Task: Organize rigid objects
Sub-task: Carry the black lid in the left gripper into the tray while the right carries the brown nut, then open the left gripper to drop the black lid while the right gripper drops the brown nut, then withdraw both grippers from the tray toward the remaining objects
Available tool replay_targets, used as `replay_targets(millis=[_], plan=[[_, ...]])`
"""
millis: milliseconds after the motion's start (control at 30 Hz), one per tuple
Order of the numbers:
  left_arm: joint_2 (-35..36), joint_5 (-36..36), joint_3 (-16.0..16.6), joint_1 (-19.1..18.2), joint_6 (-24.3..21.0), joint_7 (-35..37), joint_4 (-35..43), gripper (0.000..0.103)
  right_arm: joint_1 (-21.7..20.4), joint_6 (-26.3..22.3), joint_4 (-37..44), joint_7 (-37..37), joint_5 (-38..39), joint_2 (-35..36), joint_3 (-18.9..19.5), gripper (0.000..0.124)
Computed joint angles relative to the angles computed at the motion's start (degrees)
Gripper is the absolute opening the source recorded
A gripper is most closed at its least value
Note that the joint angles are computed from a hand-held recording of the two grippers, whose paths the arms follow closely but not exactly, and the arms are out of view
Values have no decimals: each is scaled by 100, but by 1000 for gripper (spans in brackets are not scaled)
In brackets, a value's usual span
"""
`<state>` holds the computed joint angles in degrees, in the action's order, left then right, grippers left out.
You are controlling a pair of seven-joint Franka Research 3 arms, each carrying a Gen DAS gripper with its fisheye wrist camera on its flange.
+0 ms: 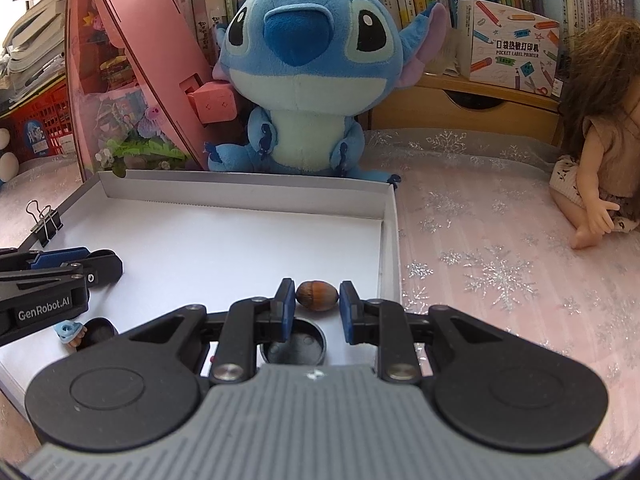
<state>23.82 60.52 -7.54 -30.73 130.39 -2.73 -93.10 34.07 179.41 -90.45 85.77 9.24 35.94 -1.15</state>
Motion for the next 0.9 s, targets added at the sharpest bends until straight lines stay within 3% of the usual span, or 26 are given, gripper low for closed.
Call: replay_targets(millis=[133, 233, 267, 400, 567, 767, 900], plan=[[37, 4, 3, -18, -45, 40, 42, 30, 26, -71, 36, -6, -30, 9, -33, 28], [10, -35, -7, -20, -32, 35, 33, 32, -80, 80, -25, -62, 14, -12, 102, 38], [-24, -36, -10, -23, -19, 5, 6, 38, -76, 146, -52, -66, 34, -23, 100, 51], [-180, 221, -22, -119, -171, -56, -97, 52, -140, 465, -266, -187, 146, -150, 202, 58], [-417, 440, -147, -194, -350, -82, -241, 76, -650, 954, -789, -577, 294, -474, 849, 65], [-719, 607, -372, -258, -412, -216, -488, 80, -1394, 1546, -1600, -926, 108, -932, 1659, 72], [-909, 749, -514, -339, -517, -358, -675, 81, -2285, 1897, -2201, -654, -572, -1213, 2471, 76]])
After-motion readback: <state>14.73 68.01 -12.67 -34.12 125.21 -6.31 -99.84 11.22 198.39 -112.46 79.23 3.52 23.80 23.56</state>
